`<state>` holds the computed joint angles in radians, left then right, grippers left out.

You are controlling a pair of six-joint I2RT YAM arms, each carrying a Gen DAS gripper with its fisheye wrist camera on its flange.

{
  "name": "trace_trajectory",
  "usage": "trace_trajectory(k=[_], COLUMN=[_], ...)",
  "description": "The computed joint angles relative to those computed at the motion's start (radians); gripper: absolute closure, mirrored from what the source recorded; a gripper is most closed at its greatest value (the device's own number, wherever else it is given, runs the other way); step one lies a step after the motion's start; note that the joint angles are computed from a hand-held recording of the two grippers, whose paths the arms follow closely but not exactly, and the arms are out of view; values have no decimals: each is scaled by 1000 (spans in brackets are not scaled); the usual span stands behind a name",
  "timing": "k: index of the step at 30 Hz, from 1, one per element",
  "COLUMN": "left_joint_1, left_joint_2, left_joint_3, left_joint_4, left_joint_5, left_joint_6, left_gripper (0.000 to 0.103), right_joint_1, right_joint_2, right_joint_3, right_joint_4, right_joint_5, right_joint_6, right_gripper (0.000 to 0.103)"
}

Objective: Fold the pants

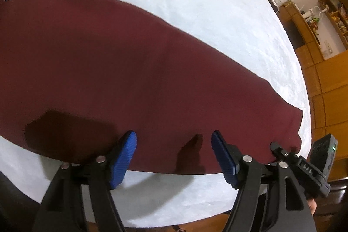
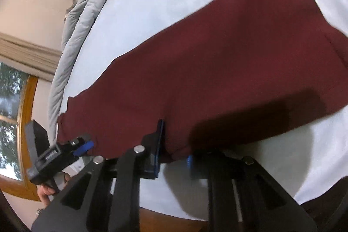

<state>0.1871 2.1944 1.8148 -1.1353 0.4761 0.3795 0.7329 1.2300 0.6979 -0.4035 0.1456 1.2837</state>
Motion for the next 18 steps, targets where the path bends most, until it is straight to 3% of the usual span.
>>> trace_trajectory(k=[2, 3, 4, 7, 10, 14, 17, 18], left_joint_1=[-6, -10, -11, -32, -50, -62, -65, -63], left_joint_2=[-19, -29, -41, -51, -59, -59, -64, -66], left_joint_3=[-15, -25, -38, -57, -90, -104, -107, -105], left_joint_4=[5, 5, 3, 3, 40, 63, 71, 69], left_joint_5=[5, 11, 19, 35, 21, 12, 3, 1], left_joint_6=[3, 11, 21, 45, 28, 21, 10, 13], left_gripper=[30, 30, 30, 29, 25, 23, 23, 23], right_joint_1=[-6, 13, 24, -18, -112, -239, -245, -227], right_joint_2=[-38, -51, -79, -200, -339, -479, -475, -471], right_joint_3=[-26, -7, -6, -17, -64, -186, -210, -197], right_joint_4=[21, -19, -53, -166, -273, -217, -183, -211], right_joint_5=[-20, -2, 16, 58, 40, -52, -44, -18], right_joint_6=[19, 48, 69, 137, 167, 186, 189, 170], right_gripper=[69, 55, 48, 37, 37, 40, 58, 73])
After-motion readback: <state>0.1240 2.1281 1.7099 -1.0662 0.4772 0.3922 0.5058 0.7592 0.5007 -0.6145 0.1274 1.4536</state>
